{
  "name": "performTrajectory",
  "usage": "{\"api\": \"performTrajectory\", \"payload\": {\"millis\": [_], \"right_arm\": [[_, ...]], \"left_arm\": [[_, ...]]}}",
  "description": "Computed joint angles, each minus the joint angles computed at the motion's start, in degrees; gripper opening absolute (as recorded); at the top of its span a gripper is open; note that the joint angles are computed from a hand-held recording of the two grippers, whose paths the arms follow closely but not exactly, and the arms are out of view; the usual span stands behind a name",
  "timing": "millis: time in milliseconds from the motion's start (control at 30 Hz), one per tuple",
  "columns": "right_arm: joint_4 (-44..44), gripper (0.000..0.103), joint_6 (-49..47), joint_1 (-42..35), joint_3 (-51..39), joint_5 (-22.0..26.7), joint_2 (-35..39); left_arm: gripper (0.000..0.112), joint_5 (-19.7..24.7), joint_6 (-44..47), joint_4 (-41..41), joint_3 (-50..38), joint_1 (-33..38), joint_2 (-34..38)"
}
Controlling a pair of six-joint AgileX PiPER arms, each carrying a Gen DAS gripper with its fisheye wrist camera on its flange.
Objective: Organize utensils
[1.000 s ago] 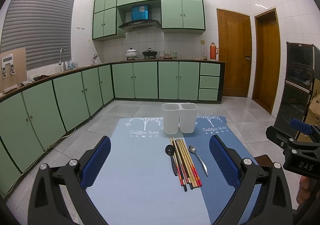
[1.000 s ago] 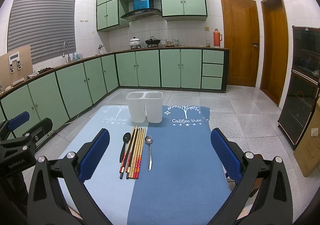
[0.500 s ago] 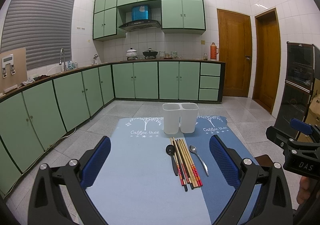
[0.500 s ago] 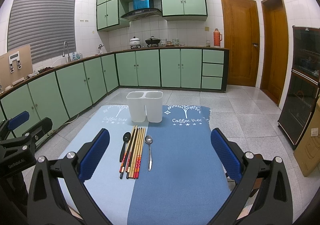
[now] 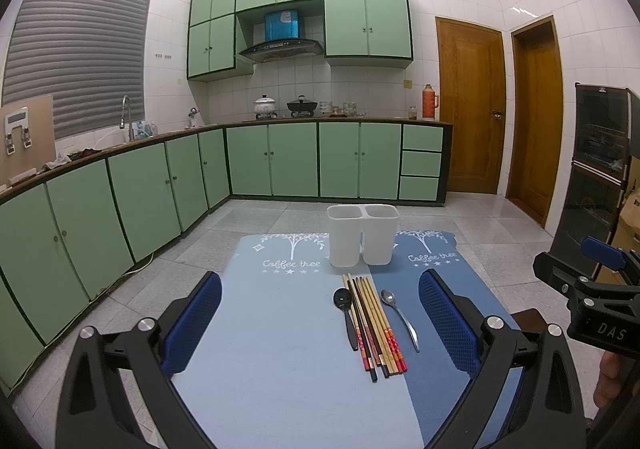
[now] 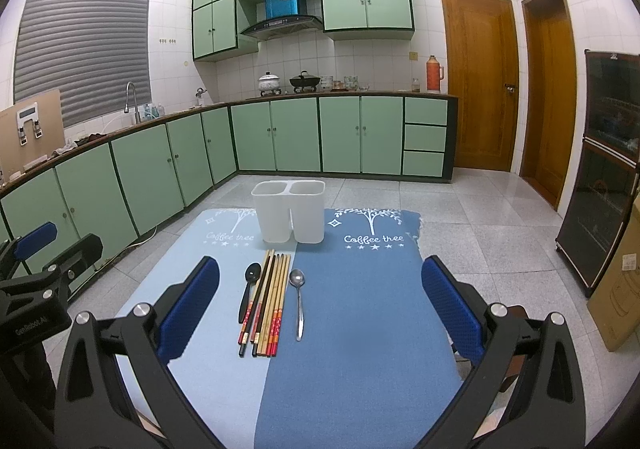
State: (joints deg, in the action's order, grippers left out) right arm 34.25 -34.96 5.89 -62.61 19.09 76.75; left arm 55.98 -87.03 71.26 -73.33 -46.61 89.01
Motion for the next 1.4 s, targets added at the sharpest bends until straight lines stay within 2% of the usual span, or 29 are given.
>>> {"api": "performTrajectory", "payload": {"millis": [533,700,800,900,1133,1233,1400], "right_arm": [[-0.84,0.098,0.76,-0.16,-1.25,0.63,0.84],[-0.31,0.098,0.25,0.90,0.07,-1.29,1.49],[4.50,0.098,-5.38,0.02,0.29,-2.28,3.39],[2.02,0.098,-3.23,0.23,-1.51,-1.61,4.73],[-8.88,0.098,5.93,1.42,-12.28,4.07,14.46],[-10.06,0.098,7.73,1.40,-18.46,8.04,20.14],[-17.05,0.098,13.71,3.20,-28.41,11.72,29.68]], "left_arm": [[0.097,-1.26,-0.14,-0.16,1.65,1.59,-0.99],[0.097,-2.17,0.37,-0.72,1.75,2.77,-0.87],[0.097,-2.55,1.09,-1.33,0.91,3.32,-0.07],[0.097,-3.75,2.26,-2.18,0.09,4.49,0.88],[0.097,-8.39,6.62,-6.69,-2.31,10.93,4.15],[0.097,-9.84,10.95,-10.30,-5.33,14.82,7.45],[0.095,-13.21,20.17,-19.26,-12.39,21.51,15.15]]}}
